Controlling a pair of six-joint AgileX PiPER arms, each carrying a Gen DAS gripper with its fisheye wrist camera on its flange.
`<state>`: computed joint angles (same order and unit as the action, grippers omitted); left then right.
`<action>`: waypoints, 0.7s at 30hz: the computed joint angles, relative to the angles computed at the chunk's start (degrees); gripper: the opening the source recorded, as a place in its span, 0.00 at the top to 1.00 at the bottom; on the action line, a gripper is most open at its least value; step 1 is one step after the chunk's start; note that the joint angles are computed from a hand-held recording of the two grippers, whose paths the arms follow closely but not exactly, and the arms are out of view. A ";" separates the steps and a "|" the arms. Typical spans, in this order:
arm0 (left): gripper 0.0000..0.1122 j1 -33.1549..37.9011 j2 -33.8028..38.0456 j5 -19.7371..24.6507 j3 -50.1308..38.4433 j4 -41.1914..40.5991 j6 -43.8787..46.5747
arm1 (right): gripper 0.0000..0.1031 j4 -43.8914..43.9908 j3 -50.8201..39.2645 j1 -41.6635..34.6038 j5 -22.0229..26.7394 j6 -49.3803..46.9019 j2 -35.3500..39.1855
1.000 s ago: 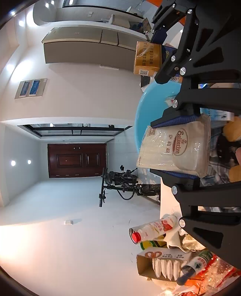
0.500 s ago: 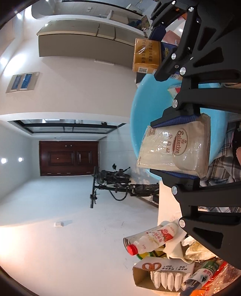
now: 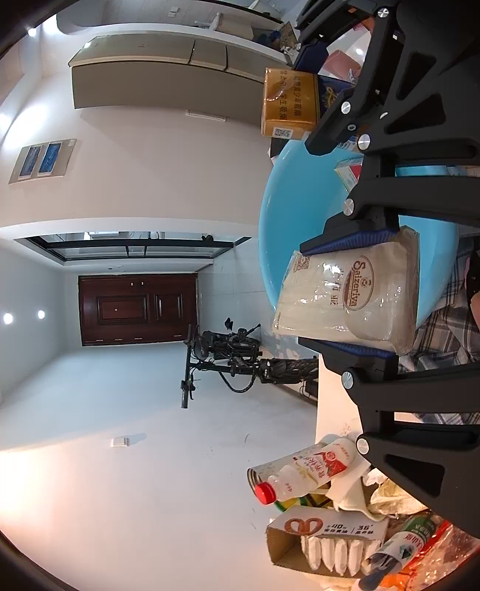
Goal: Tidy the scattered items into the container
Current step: 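Lift both held packs and carry them over the blue basin, then open the right gripper to drop the gold pack into the basin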
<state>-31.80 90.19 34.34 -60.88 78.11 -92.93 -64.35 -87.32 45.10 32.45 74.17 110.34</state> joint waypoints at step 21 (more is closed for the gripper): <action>0.65 0.18 0.84 -0.75 -0.55 -0.97 0.26 | 0.42 -3.37 1.13 -0.58 0.37 4.03 -0.06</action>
